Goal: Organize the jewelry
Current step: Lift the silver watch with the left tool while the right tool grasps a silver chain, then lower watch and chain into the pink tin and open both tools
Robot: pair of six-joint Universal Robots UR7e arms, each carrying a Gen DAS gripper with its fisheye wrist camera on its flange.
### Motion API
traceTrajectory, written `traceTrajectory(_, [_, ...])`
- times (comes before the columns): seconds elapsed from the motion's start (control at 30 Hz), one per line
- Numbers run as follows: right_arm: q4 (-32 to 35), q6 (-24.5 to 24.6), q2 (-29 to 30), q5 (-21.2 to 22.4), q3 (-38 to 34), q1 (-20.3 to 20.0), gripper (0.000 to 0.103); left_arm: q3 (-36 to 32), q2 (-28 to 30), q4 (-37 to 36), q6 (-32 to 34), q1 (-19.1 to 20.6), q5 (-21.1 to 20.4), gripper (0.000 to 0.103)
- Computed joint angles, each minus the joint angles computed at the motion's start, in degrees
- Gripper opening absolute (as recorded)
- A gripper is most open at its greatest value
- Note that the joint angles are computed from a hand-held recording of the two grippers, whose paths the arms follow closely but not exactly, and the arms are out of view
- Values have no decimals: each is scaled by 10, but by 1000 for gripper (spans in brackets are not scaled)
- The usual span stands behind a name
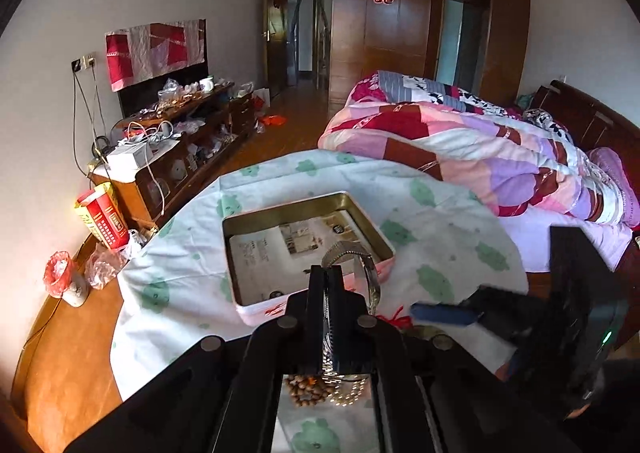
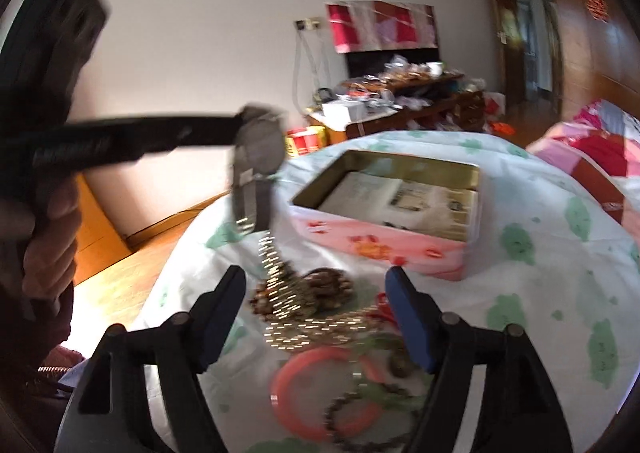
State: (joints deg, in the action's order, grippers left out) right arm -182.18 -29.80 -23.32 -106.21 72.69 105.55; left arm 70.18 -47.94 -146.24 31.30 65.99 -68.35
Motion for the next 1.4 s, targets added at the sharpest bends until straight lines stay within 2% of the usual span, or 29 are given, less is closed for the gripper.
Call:
traceTrajectory(0.17, [1,-21,26,-2,-33,7,74,7,-12,13,-8,-6,-27,1])
traceTrajectory(0.23, [1,-27,38,-2,-51,7,55,5,-14,28,-12,-6,-38,1])
traceTrajectory(0.27, [20,-17,40,-2,-60,5,27,7,-16,30,-10,-7,-38,1])
traceTrajectory(0.3, [38,0,41,-5,-67,4,13,11,-17,24,-7,-7,-33,1])
traceTrajectory(0.4, [18,26,46,-56,-73,5,9,13,-14,8,-5,-5,-7,1])
traceTrajectory(0.47, [12,52,38,-65,-67,0,8,-3,-5,29,-22,3,-8,1])
traceTrajectory(0.53, [1,50,40,-96,-74,3,7,-2,-2,23,-26,7,-4,1])
traceTrajectory(0.67, [-17,47,42,-121,-78,10,7,10,0,6,-22,7,3,1])
traceTrajectory(0.73, [-46,27,41,-113,-70,14,7,3,4,29,-35,12,-16,1])
traceTrajectory(0.8, [-56,10,34,-77,-53,18,7,6,8,43,-34,12,-20,1])
traceTrajectory(0.87, [-68,-3,42,-94,-60,24,7,12,9,48,-29,11,-19,1])
traceTrajectory(0.93, [-58,19,44,-100,-72,17,7,19,9,44,-18,10,-7,1])
traceTrajectory(1.07, [-63,39,24,-80,-47,7,7,15,14,43,-14,17,12,1])
traceTrajectory(1.13, [-81,37,26,-101,-50,8,7,6,12,59,-21,24,-4,2])
traceTrajectory(1.2, [-71,60,22,-105,-50,3,6,10,7,55,-20,23,-7,2])
traceTrajectory(1.27, [-66,51,31,-122,-60,4,6,10,4,51,-23,23,-18,2])
traceTrajectory(1.33, [-51,56,29,-106,-55,4,6,0,8,68,-35,24,-35,1])
traceTrajectory(1.4, [-46,46,27,-77,-48,7,6,15,10,58,-19,17,-24,0])
